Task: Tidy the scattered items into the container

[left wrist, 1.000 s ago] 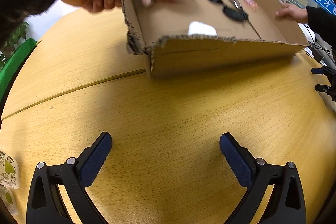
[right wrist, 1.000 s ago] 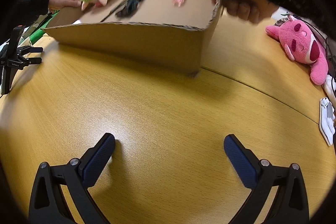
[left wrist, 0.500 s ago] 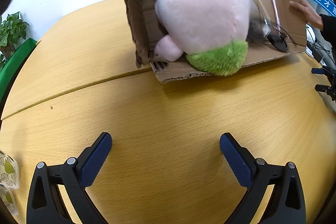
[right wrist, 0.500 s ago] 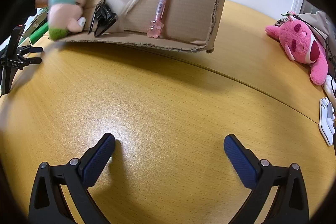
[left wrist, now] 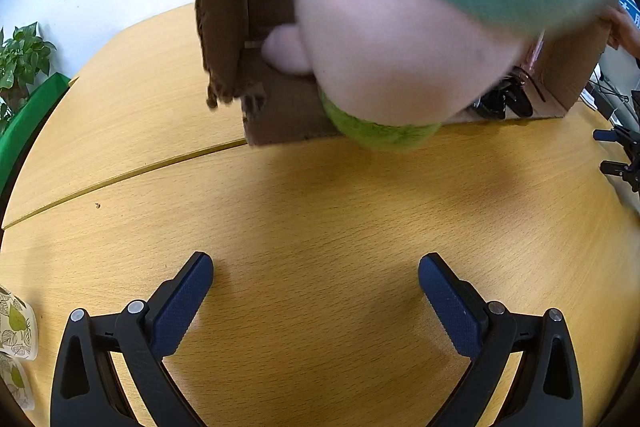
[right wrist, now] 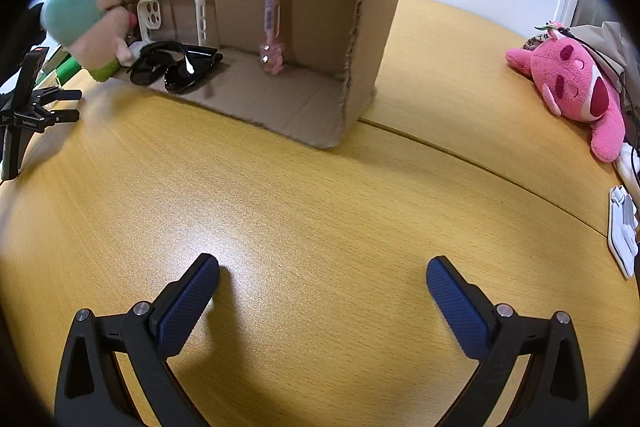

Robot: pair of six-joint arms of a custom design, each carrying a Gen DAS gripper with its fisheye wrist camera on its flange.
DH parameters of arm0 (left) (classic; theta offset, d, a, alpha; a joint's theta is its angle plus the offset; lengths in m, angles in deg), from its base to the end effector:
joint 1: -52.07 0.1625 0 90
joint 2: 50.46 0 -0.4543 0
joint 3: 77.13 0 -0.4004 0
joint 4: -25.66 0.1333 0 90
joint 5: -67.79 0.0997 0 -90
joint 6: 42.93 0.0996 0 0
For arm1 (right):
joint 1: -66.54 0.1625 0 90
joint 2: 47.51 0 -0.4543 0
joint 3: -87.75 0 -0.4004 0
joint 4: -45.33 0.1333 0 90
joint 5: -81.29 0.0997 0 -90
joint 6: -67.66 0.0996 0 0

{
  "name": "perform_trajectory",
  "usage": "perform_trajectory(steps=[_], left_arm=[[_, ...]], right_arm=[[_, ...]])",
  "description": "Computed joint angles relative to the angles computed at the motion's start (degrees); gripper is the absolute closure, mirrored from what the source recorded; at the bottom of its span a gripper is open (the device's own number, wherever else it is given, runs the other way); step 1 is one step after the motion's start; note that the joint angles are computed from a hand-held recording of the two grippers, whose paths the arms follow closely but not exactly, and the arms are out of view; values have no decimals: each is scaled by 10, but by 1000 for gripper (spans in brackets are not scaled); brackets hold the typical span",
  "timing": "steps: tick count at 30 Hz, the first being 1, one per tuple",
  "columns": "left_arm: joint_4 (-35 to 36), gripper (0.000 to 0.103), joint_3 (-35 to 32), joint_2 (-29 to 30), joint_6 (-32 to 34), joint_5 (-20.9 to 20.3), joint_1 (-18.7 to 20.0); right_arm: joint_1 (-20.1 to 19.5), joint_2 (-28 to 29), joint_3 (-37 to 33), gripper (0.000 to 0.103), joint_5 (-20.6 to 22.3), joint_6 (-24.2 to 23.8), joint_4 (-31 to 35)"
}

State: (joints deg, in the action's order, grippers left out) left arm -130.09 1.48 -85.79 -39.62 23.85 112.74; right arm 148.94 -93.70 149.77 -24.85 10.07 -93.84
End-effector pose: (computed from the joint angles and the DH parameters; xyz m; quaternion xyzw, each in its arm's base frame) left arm -0.2037 -0.7810 0.1250 0.1805 0.8877 -0.2611 0.3335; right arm -0.0058 -0.8422 0.3560 0.3643 -0.8767 0.1668 0.2663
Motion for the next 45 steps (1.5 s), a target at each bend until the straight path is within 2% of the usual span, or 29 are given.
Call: perform_trajectory(steps=[8,45], left_arm=[[-1,0,6,-3,12,-10,-1],[-2,0,4,1,8,-7,-1]], right_arm=[[0,0,0,0,0,0,0],[-2,4,-7,0,1,-1,4]])
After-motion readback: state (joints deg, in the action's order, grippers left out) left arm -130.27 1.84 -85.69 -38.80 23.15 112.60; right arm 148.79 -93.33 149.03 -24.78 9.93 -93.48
